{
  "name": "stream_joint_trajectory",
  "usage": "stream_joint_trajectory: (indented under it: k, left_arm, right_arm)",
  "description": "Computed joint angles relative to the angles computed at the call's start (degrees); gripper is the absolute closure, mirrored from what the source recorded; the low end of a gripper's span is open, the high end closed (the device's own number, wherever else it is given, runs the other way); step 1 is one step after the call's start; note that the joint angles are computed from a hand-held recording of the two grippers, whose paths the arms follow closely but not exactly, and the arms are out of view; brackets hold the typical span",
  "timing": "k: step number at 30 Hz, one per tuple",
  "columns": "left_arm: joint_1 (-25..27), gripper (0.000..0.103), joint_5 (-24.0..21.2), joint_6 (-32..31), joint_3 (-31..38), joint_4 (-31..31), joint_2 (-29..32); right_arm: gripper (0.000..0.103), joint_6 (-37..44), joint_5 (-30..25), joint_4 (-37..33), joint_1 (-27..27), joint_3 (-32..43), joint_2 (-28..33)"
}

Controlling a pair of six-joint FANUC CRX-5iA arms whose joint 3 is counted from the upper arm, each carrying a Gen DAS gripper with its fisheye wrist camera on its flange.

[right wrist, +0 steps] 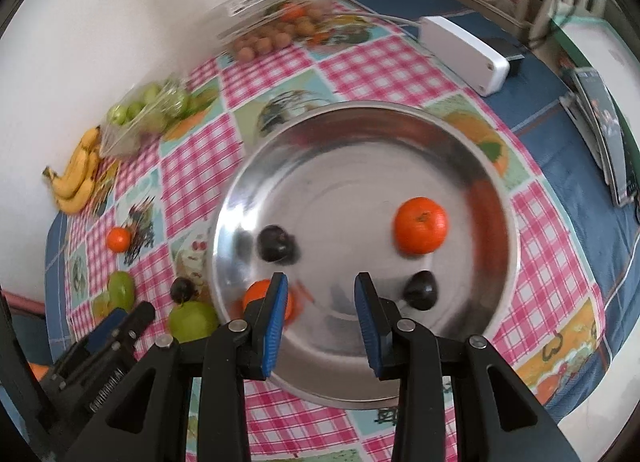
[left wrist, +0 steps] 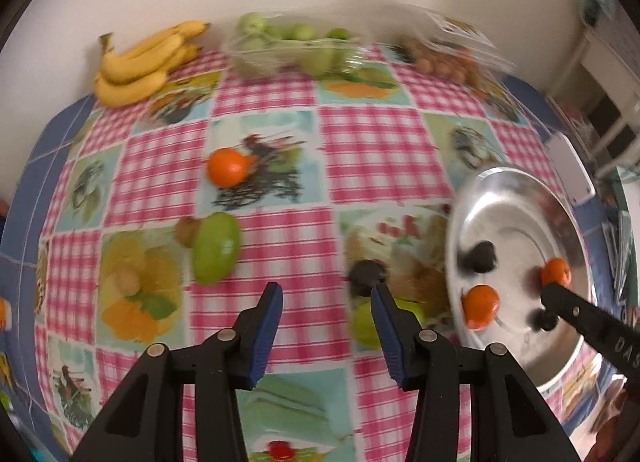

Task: Organize fruits
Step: 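Withdraw both tools from the bowl toward the remaining fruits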

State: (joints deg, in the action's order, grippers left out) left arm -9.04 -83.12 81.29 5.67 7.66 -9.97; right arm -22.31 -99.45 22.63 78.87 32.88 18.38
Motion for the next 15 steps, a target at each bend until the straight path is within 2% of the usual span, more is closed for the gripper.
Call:
stream_joint_trajectory:
  k: [6,15]
  left_arm:
    - [3.5,0.053,-0.3,0.6,-0.2,0.9,-0.3]
    - [4.1,0.053,-0.5,0.7,-0.2,0.8,-0.3]
  right_arm:
    - [0.068,4.8,-0.8,0.0,-0.5,5.3,3.8]
    - [0.068,7.4,-1.2,-0.4,-0.8,8.0,5.8]
